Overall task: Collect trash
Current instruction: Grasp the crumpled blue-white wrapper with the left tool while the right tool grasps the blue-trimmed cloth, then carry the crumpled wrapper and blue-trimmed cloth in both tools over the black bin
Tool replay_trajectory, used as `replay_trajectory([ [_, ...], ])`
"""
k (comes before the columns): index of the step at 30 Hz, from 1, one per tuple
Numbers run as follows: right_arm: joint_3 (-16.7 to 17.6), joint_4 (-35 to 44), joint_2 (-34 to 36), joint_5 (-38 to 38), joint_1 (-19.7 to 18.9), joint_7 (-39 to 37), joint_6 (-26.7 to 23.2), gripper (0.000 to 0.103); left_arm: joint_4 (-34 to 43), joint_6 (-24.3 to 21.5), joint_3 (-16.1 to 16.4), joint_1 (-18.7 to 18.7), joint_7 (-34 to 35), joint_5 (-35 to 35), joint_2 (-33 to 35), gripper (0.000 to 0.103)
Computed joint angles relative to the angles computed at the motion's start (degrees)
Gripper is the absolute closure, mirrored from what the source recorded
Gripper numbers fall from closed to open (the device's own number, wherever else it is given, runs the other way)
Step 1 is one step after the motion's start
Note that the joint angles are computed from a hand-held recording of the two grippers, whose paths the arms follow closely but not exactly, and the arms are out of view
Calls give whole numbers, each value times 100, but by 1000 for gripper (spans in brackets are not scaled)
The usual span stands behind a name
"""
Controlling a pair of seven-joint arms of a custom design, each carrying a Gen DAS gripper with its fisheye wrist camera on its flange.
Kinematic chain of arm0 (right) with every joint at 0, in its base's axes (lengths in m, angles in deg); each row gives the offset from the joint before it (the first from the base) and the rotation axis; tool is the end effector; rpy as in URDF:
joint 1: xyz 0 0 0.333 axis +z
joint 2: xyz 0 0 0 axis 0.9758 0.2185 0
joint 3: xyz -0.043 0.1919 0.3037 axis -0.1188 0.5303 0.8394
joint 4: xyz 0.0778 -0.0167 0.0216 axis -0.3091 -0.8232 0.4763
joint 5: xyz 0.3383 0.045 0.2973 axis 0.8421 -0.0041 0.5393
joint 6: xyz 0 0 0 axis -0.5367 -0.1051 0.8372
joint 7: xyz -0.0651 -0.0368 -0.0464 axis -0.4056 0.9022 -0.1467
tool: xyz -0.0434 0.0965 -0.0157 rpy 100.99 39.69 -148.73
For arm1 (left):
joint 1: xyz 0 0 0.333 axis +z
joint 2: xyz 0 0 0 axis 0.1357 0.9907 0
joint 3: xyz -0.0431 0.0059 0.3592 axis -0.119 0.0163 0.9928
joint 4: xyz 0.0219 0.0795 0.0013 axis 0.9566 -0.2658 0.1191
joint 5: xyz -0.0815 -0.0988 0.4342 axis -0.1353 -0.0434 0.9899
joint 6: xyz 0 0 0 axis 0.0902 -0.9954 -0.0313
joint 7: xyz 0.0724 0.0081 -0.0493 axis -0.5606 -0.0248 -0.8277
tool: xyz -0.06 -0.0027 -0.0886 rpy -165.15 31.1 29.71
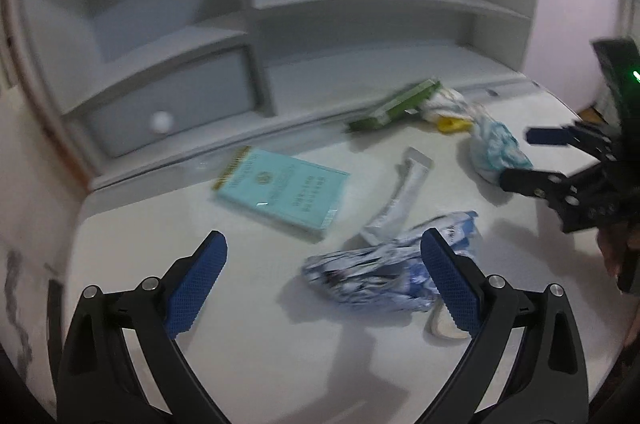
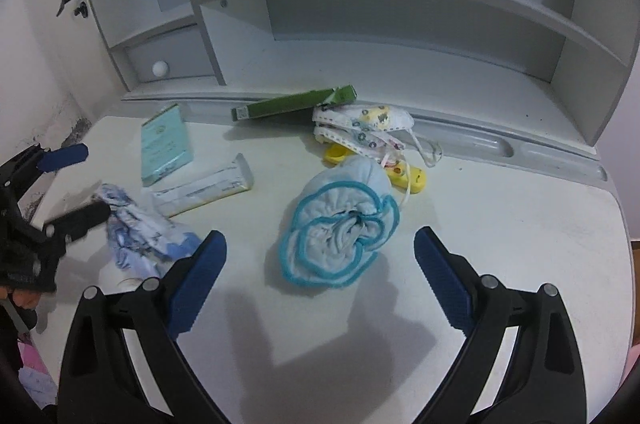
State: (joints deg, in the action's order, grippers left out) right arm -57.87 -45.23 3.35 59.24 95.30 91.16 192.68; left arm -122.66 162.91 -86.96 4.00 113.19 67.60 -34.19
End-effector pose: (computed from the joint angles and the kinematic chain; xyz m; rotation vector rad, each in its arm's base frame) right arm 0.4300 0.1833 0.7890 -2.0562 1.3014 -0.4416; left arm 0.3741 -0.0753 0.8129 -1.6018 1.9597 -0.7110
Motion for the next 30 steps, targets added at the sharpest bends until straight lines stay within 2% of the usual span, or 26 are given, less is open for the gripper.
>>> replay_trajectory([
  [6,20,63,172,3,-25,104,-89,12,-94,-1,24,-198,322,-154,102,8],
  [8,24,58,185,-11,-29,115,-103,18,-124,34,31,-209,314,-220,98,9],
  [11,46,21,157,-78,-50,135,-87,32,-164,49,44,-209,251,-311,60,14],
  [12,50,23,151,-96,-54,141,-93,42,-180,29,59,-241,272,-355,34,28],
  [13,45,25,137,-106,-58,146,-106,55,-190,11,35,-223,260,-331,12,30],
  [14,38,22,124,-104,-57,150,-122,62,-229,49,-13,-187,228,-275,-38,32],
  [15,10,24,112,-65,-41,133,-152,73,-249,53,-59,-165,214,-208,-80,36],
  [16,-22,21,96,-14,-22,108,-185,82,-258,42,-74,-165,213,-173,-107,46],
  [21,-12,-65,-53,-14,-26,64,-169,88,-260,-24,-145,-137,87,-43,-229,51],
  [30,-71,-263,-529,26,-31,6,-101,89,-38,75,-239,-90,-187,147,-380,52],
])
